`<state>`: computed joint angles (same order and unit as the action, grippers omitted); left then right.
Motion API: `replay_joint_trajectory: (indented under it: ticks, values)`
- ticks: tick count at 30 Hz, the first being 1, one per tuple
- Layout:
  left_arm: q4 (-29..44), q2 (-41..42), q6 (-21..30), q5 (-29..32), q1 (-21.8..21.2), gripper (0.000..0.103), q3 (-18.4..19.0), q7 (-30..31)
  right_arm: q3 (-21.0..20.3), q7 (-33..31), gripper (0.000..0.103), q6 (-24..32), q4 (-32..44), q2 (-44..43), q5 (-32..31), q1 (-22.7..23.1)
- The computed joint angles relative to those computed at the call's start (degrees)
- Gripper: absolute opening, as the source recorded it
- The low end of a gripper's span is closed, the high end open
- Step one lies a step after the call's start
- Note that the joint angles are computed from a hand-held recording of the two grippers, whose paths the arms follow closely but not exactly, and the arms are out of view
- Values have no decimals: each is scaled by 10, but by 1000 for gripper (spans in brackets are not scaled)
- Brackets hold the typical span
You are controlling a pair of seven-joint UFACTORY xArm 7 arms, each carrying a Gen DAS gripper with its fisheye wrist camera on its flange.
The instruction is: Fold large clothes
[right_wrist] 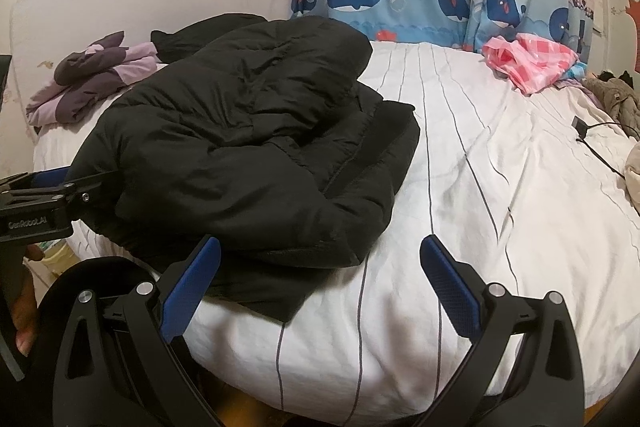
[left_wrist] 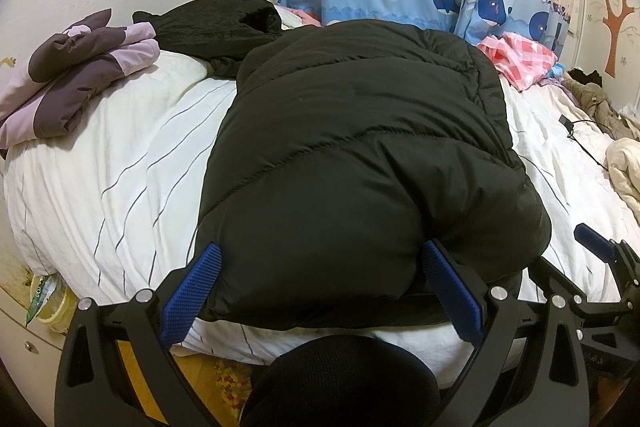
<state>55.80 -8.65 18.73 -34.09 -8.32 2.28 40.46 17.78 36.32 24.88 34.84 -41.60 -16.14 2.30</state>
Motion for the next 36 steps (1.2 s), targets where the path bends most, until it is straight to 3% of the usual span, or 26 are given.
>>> replay_joint_trajectory:
  ticks: [12, 27, 36]
  values:
    - [28, 22, 11, 27, 13, 96, -9, -14, -12, -17, 96, 27, 17, 18, 6, 9]
    - [88, 48, 100, 37, 42, 96, -15, -9, 0, -36, 96, 217, 147, 57, -15, 26]
    - [110, 44, 157, 25, 58, 96, -11, -14, -3, -41, 96, 285, 193, 84, -12, 55]
